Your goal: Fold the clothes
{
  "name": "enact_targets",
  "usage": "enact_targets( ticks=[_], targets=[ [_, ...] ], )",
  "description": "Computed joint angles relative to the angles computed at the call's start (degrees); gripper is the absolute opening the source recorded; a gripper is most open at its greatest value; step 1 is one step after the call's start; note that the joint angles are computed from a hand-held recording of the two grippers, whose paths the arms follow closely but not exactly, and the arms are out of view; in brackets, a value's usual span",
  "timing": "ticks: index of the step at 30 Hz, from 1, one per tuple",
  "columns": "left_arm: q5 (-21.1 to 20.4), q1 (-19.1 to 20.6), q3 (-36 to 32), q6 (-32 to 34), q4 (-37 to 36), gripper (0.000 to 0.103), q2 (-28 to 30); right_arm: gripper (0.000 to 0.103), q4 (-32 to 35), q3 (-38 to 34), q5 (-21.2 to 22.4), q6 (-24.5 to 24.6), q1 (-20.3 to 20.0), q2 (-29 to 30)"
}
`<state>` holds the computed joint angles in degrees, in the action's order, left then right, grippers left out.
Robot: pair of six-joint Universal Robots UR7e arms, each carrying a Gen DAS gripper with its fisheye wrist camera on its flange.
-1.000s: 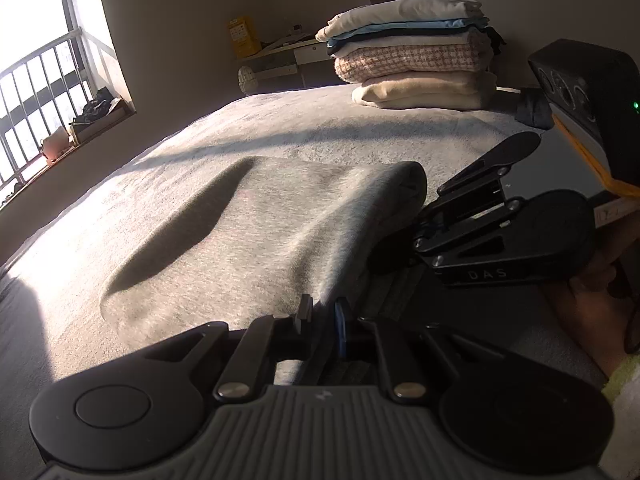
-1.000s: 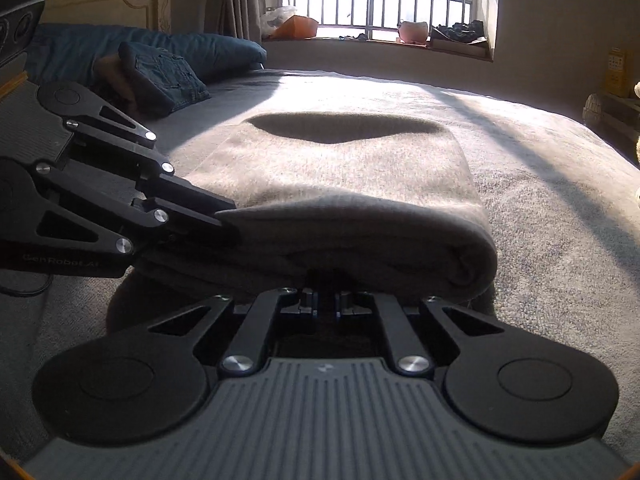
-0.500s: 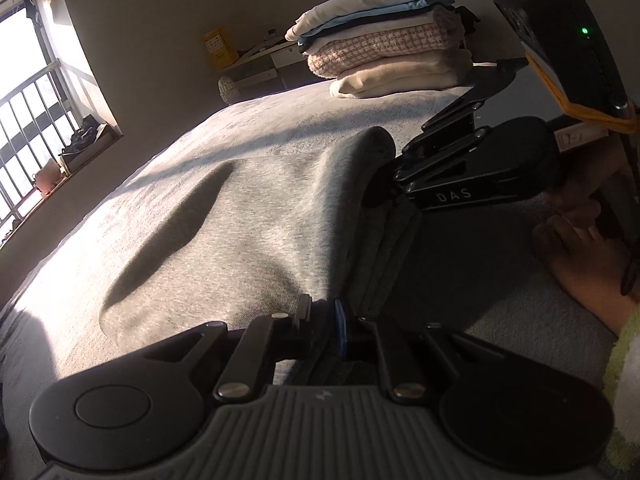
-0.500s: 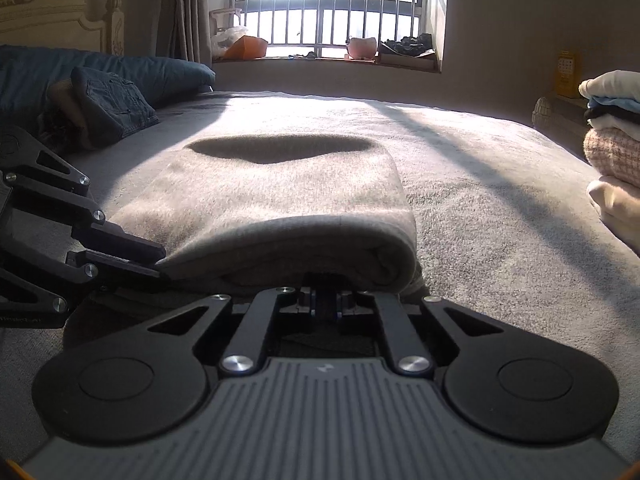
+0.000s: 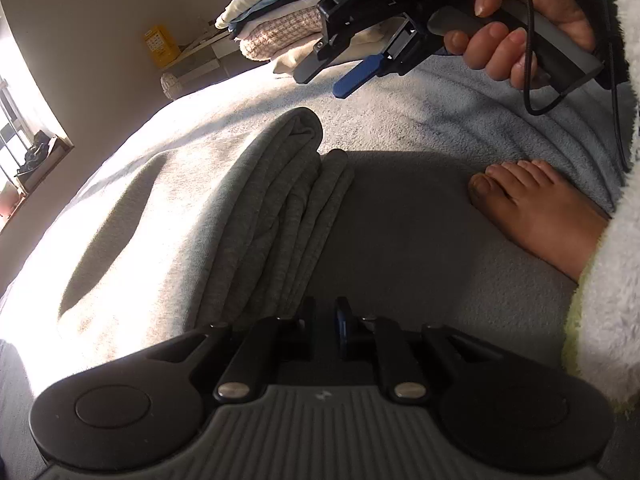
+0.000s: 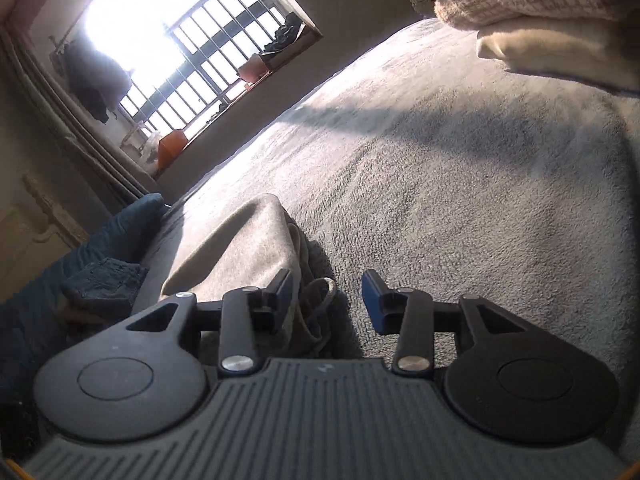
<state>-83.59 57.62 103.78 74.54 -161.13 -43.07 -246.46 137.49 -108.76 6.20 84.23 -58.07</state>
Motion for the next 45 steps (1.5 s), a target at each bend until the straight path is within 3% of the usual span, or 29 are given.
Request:
enact_targets(
  ticks=[1,4,8,10,11,12,18,20,24,27,32,37,40,42,45],
  targets=[
    [-0.2,0.0,-0.2,-0.3,0.5,0.014,-0.3,0.055,2.7,-0.3,2.4,2.1,-0.8,-0.9],
    [-0.8,0.2,-0.4,-1.8,1.2,0.018,-1.7,0.058,11.0,-1.8,7.8,6.9,-2.5,-2.9],
    [-2.4,0.7,-1.0,-4.9,-0.6,0.019,-3.7,0.058,20.0,-3.6,9.8,10.7,-3.3,-4.4],
    [-2.3,0.7,-0.9,-5.5,-3.0,0.028,-4.0,0.058,22.8,-3.8,11.1,12.1,-3.6,-5.2],
    [-1.9,0.7,-0.7,-5.3,-4.6,0.04,-4.0,0.058,23.8,-3.9,11.4,12.7,-3.6,-5.5],
    [-1.1,0.6,-0.4,-5.0,-6.1,0.044,-3.8,0.058,24.5,-4.0,11.5,13.1,-3.5,-5.6],
    [5.0,-0.5,1.7,2.4,-14.5,0.043,0.1,0.041,28.6,-5.5,9.2,12.8,-1.9,-6.0],
    [5.1,-0.5,1.9,3.6,-16.7,0.037,1.0,0.035,29.2,-5.7,8.5,12.4,-1.7,-6.1],
    [4.7,-0.3,1.4,3.7,-18.9,0.01,1.8,0.016,28.5,-5.5,7.9,11.9,-1.3,-6.0],
    [3.5,-0.3,2.1,4.7,-19.0,0.007,0.7,0.013,27.1,-4.8,8.1,10.4,-0.6,-6.5],
    [2.7,-0.2,3.7,8.0,-17.7,0.007,-0.8,0.012,26.9,-3.5,8.8,9.3,-0.2,-7.8],
    [3.5,-0.2,2.8,7.2,-16.9,0.008,0.8,0.012,26.1,-2.8,10.1,11.5,-3.1,-6.6],
    [3.3,-0.1,2.3,5.6,-16.2,0.017,1.1,0.015,25.9,-2.8,11.1,12.6,-4.0,-6.1],
    [2.4,0.1,2.3,5.0,-13.8,0.033,0.0,0.022,25.5,-2.4,11.0,13.3,-4.1,-6.4],
    [0.9,0.4,1.6,2.6,-8.4,0.038,-2.0,0.025,23.8,-2.4,4.7,9.4,-1.1,-7.0]
  ],
)
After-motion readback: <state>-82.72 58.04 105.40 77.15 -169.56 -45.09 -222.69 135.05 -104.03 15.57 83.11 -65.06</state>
